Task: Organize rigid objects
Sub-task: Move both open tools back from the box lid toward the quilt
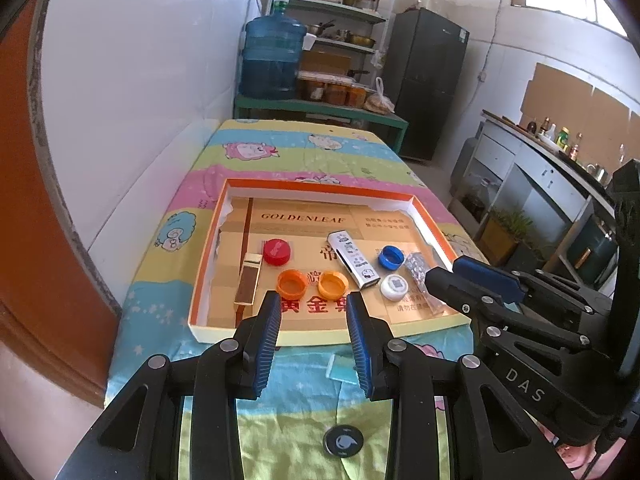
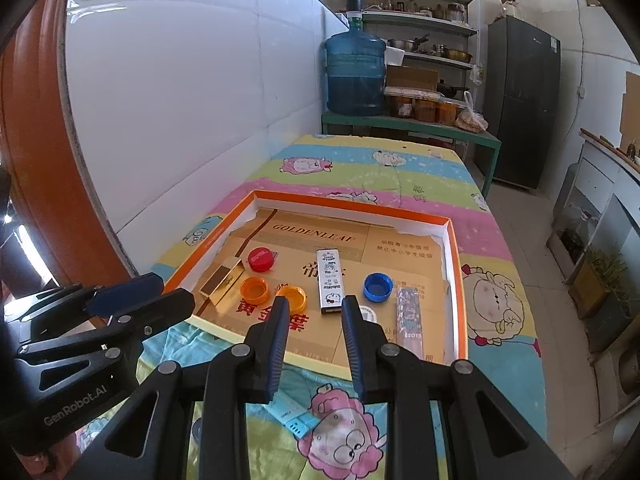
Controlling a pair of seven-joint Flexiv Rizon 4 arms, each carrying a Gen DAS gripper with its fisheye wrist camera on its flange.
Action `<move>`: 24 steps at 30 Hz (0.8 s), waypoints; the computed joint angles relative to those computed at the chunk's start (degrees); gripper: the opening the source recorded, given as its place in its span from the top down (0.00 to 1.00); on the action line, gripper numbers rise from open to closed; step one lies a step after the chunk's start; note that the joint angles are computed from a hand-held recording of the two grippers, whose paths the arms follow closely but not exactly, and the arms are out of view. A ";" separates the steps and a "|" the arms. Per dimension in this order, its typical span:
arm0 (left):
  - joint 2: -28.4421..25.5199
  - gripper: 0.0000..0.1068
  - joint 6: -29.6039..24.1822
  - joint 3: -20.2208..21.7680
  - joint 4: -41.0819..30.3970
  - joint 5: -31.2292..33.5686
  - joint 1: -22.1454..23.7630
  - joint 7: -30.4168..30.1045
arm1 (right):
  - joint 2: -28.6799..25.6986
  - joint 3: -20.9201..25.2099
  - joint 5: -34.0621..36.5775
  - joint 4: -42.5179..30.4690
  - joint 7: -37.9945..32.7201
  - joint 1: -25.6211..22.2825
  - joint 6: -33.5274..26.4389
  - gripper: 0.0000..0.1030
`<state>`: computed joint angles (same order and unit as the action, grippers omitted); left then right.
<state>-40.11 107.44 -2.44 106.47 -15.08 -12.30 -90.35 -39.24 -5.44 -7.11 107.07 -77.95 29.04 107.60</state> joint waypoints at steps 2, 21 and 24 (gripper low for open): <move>0.46 0.68 0.46 0.11 0.77 0.15 -0.12 -0.12 | 0.45 -0.41 0.41 0.81 -0.14 0.56 0.34 0.74; 2.74 0.68 3.49 -1.03 5.88 1.96 0.57 -0.72 | 2.46 -0.42 2.26 4.85 -1.58 1.43 2.01 0.74; 2.88 0.68 3.63 -1.09 6.51 1.99 0.46 -0.76 | 3.05 -0.26 2.87 6.22 -2.01 1.56 2.38 0.74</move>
<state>-37.23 111.07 -3.53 112.98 -13.09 -11.84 -91.11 -36.19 -5.70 -4.24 113.29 -79.96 30.60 109.98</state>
